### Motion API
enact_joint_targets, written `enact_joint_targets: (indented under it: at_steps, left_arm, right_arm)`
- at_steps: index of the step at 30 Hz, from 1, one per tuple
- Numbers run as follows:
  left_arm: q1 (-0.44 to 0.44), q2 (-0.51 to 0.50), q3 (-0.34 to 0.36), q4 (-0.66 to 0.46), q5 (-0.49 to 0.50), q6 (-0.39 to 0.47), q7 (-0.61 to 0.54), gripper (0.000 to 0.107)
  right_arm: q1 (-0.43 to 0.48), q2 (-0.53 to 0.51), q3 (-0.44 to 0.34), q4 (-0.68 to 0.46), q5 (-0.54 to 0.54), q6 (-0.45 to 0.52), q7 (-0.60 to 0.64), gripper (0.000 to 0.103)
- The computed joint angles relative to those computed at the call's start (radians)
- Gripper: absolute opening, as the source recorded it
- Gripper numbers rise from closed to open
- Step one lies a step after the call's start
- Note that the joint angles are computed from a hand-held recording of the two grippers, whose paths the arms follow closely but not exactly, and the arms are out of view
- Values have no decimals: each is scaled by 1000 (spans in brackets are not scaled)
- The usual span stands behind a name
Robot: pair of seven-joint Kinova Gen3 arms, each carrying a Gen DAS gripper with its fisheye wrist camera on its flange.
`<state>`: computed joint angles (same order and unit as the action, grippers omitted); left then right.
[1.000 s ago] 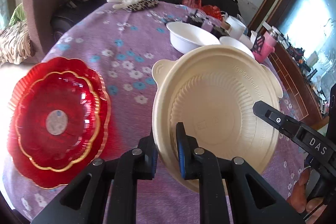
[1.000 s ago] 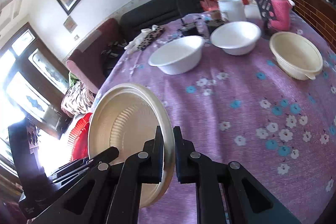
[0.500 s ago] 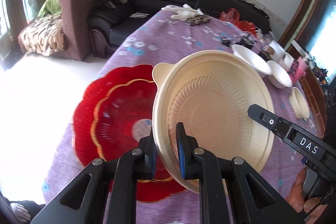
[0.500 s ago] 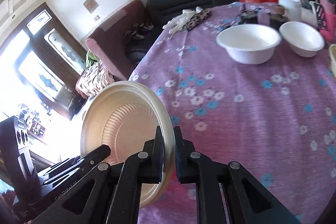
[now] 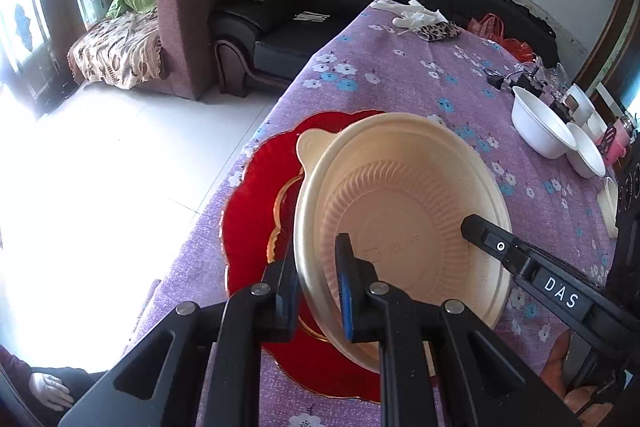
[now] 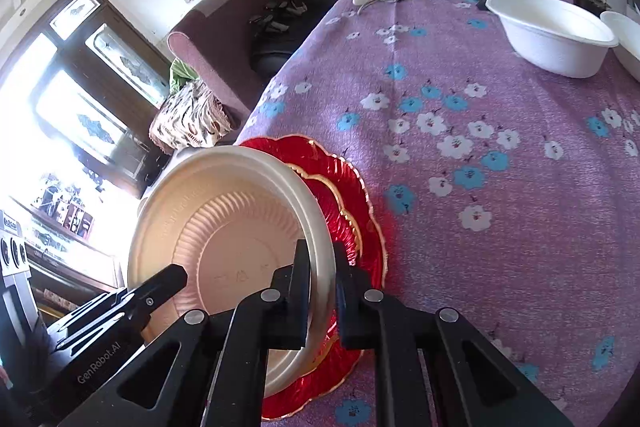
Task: Organize plates and bowls
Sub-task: 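Carry the cream bowl with the left tool onto the stacked red plates and release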
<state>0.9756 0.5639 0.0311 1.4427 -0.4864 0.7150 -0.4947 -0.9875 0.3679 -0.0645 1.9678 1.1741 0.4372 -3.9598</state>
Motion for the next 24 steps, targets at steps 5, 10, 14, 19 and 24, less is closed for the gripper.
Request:
enact_joint_targets:
  at_steps: [5, 10, 14, 19, 24]
  left_arm:
    - [94, 8, -74, -14, -136, 107, 114, 36]
    - [120, -8, -65, -2, -243, 167, 197, 37]
    - [99, -35, -33, 34, -274, 162, 235, 37]
    - [93, -59, -8, 62, -308, 167, 283, 37]
    - [105, -80, 16, 71, -345, 174, 316, 37]
  right_arm:
    - [-19, 36, 3, -35, -31, 48, 42, 11]
    - [-30, 50, -9, -73, -95, 109, 138, 12]
    - [-46, 57, -5, -101, -142, 162, 200, 14]
    - [-86, 60, -27, -147, -152, 318, 259, 14]
    - [-164, 20, -27, -109, -29, 447, 136, 42]
